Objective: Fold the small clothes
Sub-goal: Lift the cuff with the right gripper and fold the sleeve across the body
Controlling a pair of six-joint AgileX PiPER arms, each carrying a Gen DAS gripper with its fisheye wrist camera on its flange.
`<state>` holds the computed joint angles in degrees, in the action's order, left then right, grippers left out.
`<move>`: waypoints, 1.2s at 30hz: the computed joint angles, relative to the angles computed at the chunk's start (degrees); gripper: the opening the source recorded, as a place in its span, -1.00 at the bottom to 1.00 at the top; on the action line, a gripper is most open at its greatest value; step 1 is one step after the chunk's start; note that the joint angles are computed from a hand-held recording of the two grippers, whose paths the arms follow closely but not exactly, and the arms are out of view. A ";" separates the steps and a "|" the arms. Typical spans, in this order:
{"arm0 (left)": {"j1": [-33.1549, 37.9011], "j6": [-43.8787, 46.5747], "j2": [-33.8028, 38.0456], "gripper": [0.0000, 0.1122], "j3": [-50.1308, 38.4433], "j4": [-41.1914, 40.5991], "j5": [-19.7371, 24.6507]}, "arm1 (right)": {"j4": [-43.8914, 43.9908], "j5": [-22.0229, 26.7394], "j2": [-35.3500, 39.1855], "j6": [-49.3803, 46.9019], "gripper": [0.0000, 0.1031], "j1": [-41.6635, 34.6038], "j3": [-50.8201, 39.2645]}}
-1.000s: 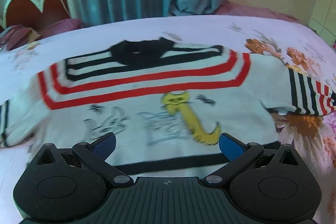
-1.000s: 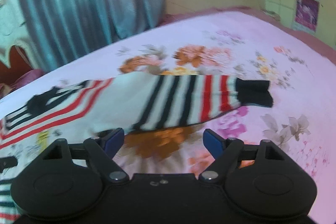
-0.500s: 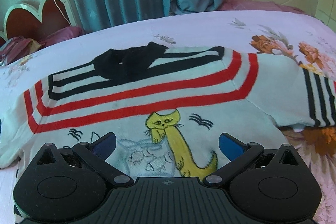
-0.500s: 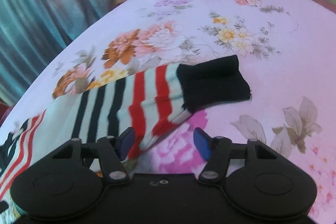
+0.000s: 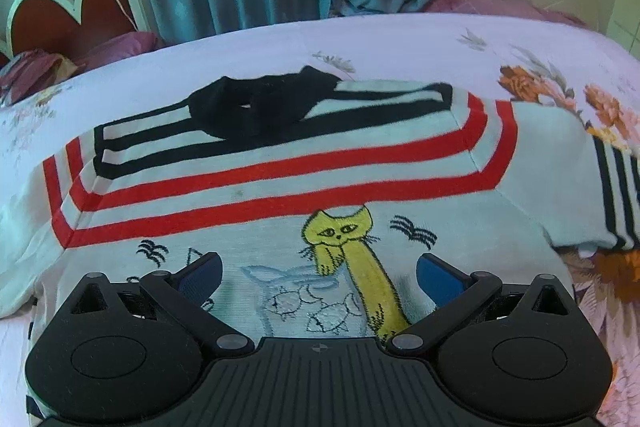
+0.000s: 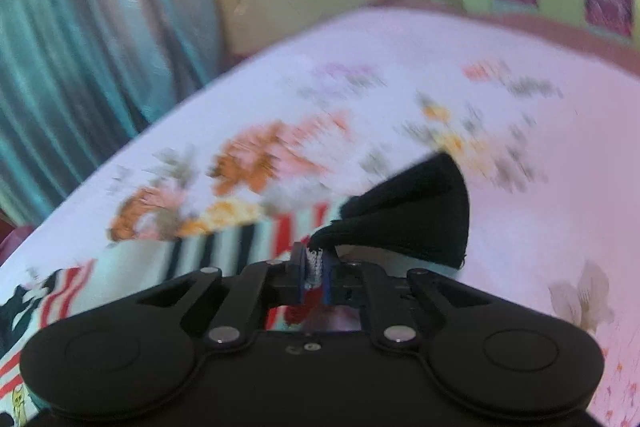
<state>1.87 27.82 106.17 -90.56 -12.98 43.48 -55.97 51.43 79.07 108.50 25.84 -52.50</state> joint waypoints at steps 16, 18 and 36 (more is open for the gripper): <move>15.31 5.35 8.36 0.83 -16.18 -12.95 12.90 | 16.31 -11.30 33.10 -34.81 -0.65 13.37 -45.34; 16.53 6.64 10.49 0.83 -18.65 -15.41 16.84 | 25.96 -10.57 38.62 -43.83 -0.44 13.10 -51.70; 12.09 6.30 17.14 -0.46 -17.92 -27.25 20.92 | 7.95 6.80 23.69 -21.72 0.32 20.11 -29.15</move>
<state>13.96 34.11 123.31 -108.48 -40.24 64.40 -48.02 58.23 102.75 86.78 45.96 -81.65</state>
